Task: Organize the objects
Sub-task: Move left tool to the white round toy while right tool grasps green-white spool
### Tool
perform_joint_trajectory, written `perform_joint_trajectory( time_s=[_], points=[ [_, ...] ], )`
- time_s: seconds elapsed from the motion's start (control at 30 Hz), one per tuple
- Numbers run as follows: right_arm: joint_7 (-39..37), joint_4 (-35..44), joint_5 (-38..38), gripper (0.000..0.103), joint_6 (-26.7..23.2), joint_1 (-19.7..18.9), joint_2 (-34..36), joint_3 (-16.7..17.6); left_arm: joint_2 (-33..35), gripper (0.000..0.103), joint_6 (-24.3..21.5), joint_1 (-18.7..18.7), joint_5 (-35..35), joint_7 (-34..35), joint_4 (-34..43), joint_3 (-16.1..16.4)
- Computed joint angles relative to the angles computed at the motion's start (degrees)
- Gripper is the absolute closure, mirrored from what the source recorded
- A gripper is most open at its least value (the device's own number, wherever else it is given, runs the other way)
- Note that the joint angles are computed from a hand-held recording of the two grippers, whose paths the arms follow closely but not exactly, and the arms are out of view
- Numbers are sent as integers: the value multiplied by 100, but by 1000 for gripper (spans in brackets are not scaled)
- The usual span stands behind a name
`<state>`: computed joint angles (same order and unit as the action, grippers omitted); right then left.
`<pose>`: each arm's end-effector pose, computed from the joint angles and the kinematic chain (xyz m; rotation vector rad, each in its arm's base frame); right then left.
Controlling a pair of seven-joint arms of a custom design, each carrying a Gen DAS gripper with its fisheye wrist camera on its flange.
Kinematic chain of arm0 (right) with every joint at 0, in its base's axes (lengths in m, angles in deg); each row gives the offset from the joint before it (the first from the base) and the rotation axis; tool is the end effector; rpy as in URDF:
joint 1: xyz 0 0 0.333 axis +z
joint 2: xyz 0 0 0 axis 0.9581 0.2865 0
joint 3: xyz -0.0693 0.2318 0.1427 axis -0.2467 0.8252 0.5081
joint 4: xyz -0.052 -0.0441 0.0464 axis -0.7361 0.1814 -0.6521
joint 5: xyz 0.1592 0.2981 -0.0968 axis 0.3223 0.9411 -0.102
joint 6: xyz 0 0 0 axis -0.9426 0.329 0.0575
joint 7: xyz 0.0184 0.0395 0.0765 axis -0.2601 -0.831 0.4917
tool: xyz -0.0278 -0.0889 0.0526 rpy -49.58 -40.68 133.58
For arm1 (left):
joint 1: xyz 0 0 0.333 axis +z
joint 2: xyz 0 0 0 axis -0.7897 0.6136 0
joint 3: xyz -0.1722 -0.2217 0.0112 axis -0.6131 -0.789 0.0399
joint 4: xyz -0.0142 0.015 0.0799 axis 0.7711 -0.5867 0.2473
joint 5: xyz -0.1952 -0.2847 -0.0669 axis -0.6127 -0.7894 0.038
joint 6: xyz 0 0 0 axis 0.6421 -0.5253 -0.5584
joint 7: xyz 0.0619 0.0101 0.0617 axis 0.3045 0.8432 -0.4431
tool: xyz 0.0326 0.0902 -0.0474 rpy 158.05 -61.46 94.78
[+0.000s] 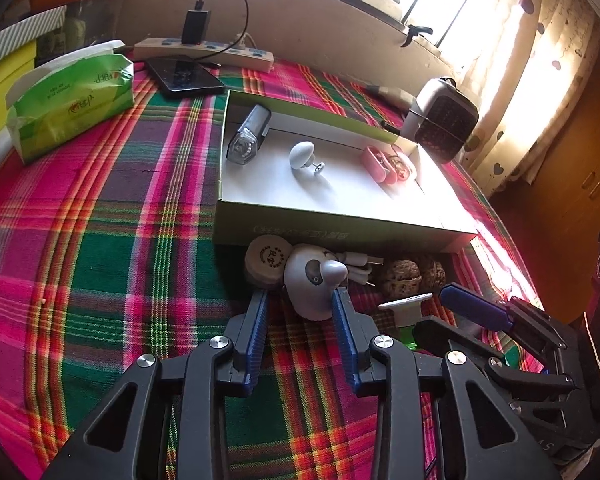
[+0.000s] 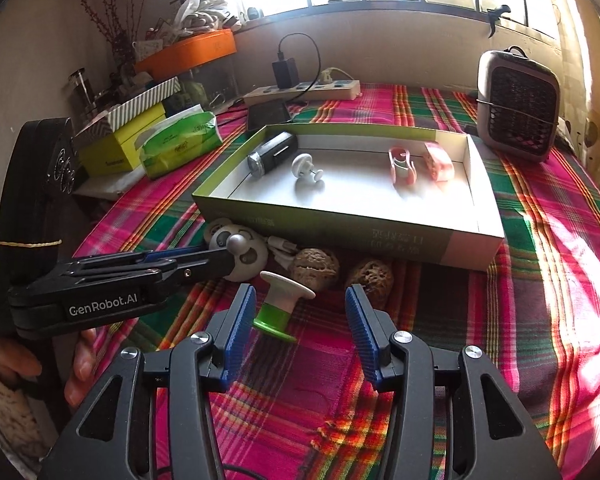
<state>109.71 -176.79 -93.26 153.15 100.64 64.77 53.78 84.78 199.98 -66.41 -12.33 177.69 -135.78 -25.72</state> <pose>0.4224 0.3344 0.4014 -1.8830 1.4565 -0.3983 0.4641 -0.1569 0.3897 -1.8649 2.0906 -1.0830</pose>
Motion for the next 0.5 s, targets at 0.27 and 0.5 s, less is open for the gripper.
perform_joint_trajectory(
  time_s=[0.27, 0.5],
  points=[
    [-871, 107, 768, 55, -22, 34, 179, 148, -88, 73, -63, 25, -235, 253, -89, 61],
    [-1755, 207, 1488, 55, -150, 76, 343, 284, -160, 73, -95, 37, -395, 402, -153, 112]
  ],
)
